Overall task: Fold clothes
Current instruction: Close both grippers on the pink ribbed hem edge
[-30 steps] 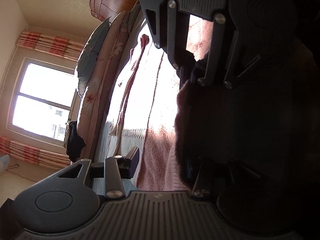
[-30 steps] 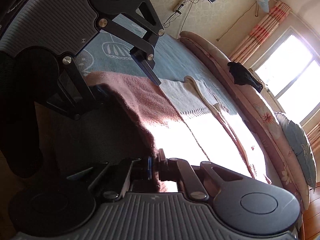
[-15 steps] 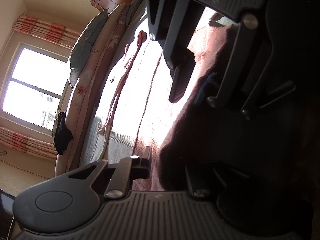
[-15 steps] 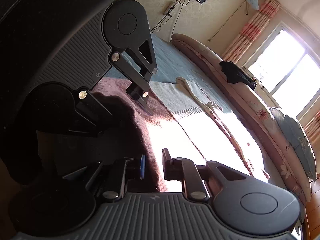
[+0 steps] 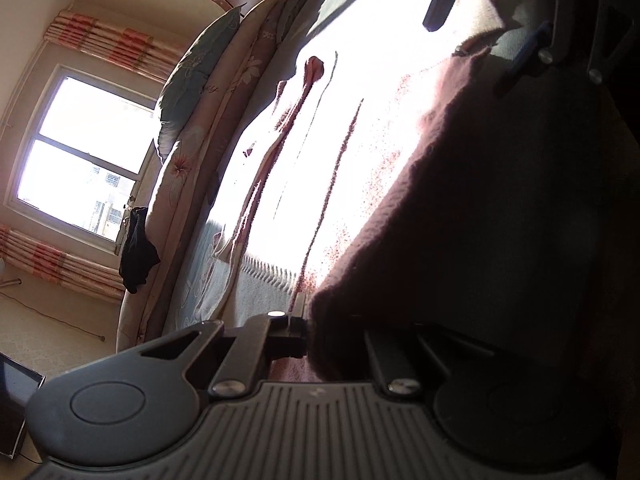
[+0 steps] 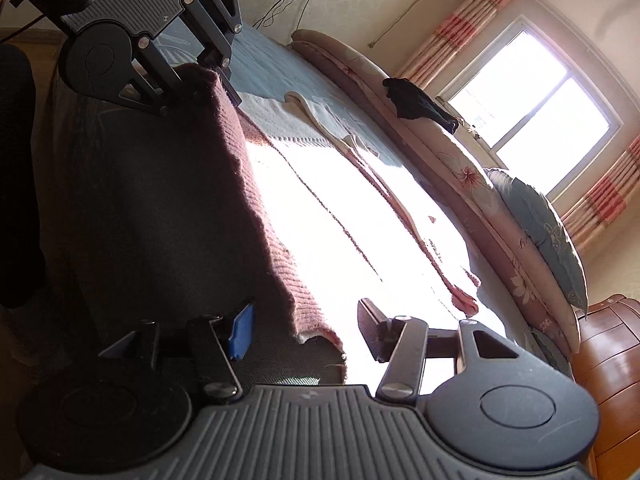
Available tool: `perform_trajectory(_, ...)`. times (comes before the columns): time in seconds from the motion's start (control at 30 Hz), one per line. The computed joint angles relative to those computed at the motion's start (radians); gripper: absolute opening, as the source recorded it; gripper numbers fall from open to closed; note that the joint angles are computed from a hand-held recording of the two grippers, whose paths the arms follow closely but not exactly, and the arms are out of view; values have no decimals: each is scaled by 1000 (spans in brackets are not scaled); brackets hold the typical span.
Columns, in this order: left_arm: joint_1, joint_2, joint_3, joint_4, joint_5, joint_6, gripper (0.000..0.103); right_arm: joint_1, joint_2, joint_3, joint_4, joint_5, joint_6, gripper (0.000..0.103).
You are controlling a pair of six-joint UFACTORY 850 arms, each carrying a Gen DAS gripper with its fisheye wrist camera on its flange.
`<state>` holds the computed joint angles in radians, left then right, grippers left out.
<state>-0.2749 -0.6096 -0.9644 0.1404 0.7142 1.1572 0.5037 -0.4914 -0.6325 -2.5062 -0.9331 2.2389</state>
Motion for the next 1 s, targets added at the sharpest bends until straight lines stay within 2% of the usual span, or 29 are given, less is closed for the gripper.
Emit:
perform_trajectory(0.13, -1, 6, 7, -7, -1, -3, 6, -15, 21, 39, 54, -19, -54, 60)
perform_trajectory(0.3, -5, 21, 45, -19, 26, 0, 6, -37, 58, 68, 132, -2, -113, 60)
perform_trajectory(0.5, -5, 30, 53, -21, 26, -24, 6, -27, 60, 92, 115, -22, -76, 64)
perform_trajectory(0.63, -7, 38, 61, -28, 30, -26, 6, -12, -12, 30, 98, -63, -78, 67)
perform_trajectory(0.77, -9, 45, 67, -36, 24, -30, 6, 42, -80, -29, 191, -127, -118, 67)
perform_trajectory(1.0, -6, 53, 69, -27, 16, -65, 6, 52, -116, -105, 372, -127, -246, 71)
